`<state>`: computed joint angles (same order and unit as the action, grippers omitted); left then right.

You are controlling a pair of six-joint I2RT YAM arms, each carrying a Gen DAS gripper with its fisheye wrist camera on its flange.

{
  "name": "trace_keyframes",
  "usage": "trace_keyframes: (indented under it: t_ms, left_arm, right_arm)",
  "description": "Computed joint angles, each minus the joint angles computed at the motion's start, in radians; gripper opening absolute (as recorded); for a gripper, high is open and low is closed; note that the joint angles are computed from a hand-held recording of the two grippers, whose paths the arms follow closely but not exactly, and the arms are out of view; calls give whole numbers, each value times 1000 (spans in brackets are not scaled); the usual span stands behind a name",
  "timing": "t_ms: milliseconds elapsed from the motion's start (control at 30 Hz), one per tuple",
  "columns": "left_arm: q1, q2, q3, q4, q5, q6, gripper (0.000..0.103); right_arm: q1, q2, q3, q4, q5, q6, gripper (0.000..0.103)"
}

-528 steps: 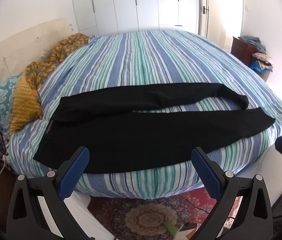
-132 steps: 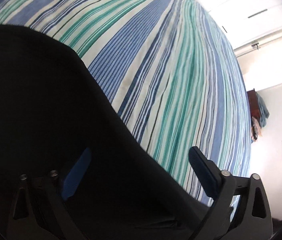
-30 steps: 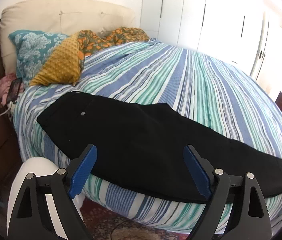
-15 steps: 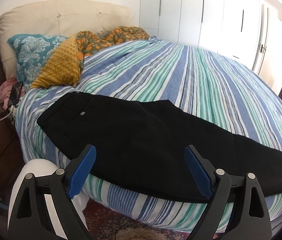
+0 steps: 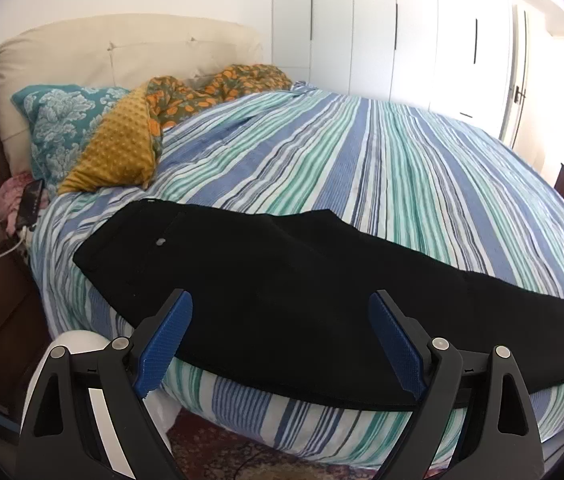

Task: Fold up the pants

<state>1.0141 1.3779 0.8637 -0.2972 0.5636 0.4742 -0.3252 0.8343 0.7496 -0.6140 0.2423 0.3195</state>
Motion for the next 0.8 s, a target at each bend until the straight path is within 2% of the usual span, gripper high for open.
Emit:
trace_keyframes:
  t_ms: [267,500,600,667,800]
  left_arm:
    - [-146,33,34,-22,-26,-56,92]
    - [-225,109,-1,-41,-77,80,92]
    - [-218,147,12,-83,-89,127,92]
    - [-210,159,25,-105,-78,122,92]
    - [-213,162,29,-115,-86,121,92]
  right_arm:
    - [-33,9,1,-3,-38,2,95]
    - [-134,59,14,-9,-199,-17,95]
    - [-261,92,37,-40,-460,-38,95]
    - [-331,106,50,-89,-632,-50,95]
    - [-430,232,61,-215,-948,-88,94]
